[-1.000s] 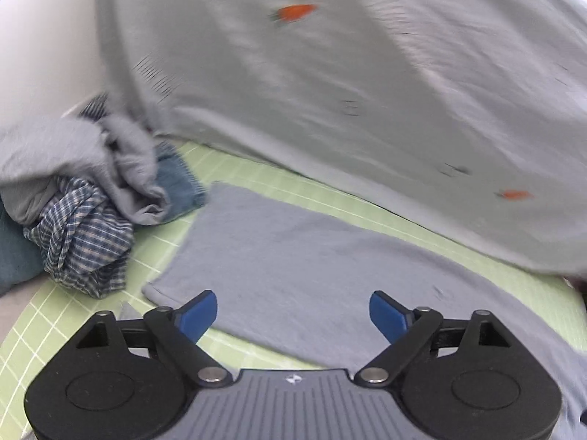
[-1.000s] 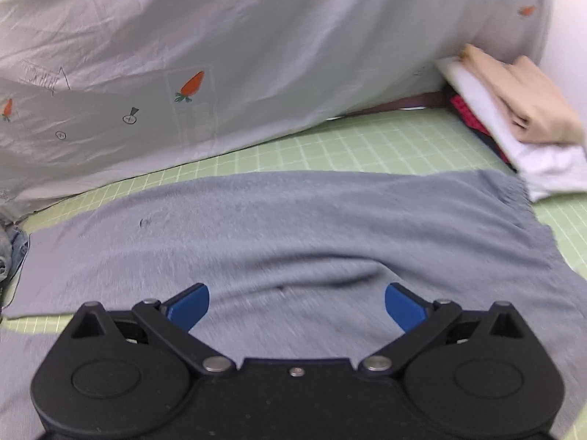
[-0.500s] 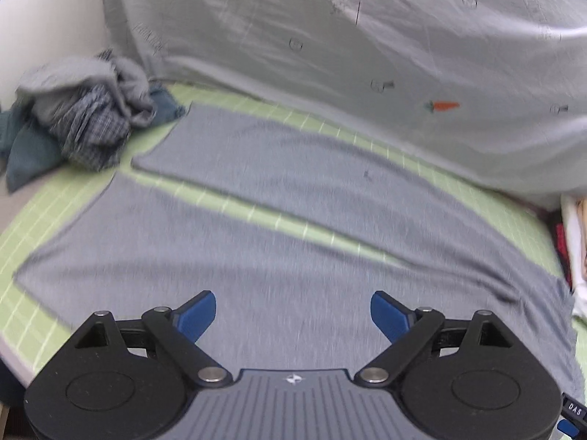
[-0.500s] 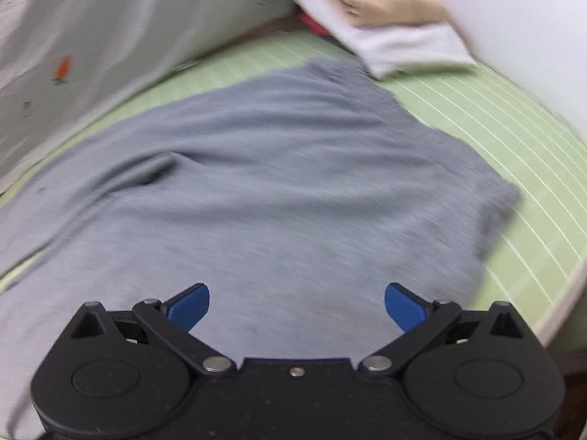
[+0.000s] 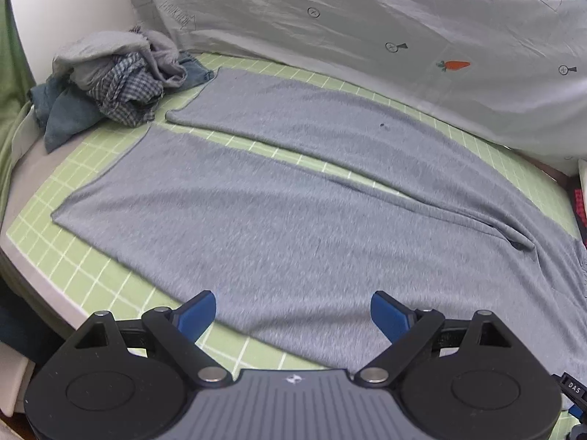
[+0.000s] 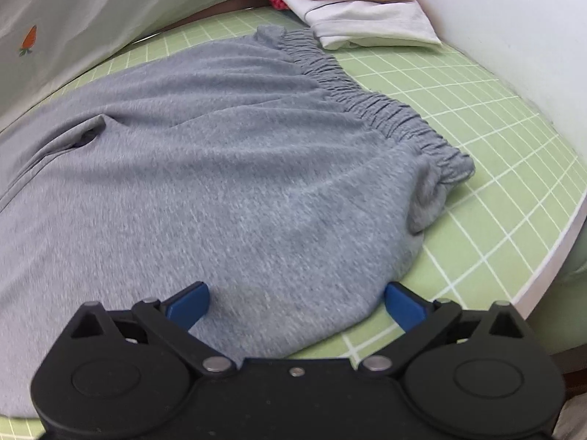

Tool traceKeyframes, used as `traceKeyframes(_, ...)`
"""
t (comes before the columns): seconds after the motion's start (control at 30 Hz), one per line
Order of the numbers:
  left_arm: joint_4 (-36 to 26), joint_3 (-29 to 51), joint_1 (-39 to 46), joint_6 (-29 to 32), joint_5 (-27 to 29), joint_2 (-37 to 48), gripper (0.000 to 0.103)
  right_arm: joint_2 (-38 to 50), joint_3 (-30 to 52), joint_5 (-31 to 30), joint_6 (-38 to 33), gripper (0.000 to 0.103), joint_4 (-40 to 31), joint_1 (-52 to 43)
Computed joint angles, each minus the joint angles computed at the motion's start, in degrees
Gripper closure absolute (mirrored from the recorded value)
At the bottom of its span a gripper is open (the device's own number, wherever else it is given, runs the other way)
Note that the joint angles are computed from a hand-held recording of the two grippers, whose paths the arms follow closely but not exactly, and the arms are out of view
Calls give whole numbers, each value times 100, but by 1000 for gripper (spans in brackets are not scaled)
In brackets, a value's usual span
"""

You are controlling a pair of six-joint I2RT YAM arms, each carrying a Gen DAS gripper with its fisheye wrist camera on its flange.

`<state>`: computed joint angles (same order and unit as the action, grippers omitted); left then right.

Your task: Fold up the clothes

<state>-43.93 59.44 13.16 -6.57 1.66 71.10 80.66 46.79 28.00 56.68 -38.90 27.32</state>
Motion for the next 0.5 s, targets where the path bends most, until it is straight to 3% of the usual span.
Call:
traceKeyframes(0.17,-24,-28,62,-71,0,-45,12,7,52,-91,-139,1,9,-98)
traceKeyframes(0.23,31,8,103,-48,-51,-31,12,-79,24,-118,-345,10,82,-103)
traceKeyframes(0.27,65,32,143,-11,-54,-5,12,-128,12,-114,-456,27,127,-89)
traceKeyframes(0.3,92,58,229,17,-22,44,12,-167,27,-122,-588,60,165,-76)
traceKeyframes(0.37,130,121,473,56,95,191,12,-239,59,-151,-845,100,242,-58)
traceKeyframes(0.5,186,291,953,103,316,530,12,-299,186,-240,-634,99,211,-168)
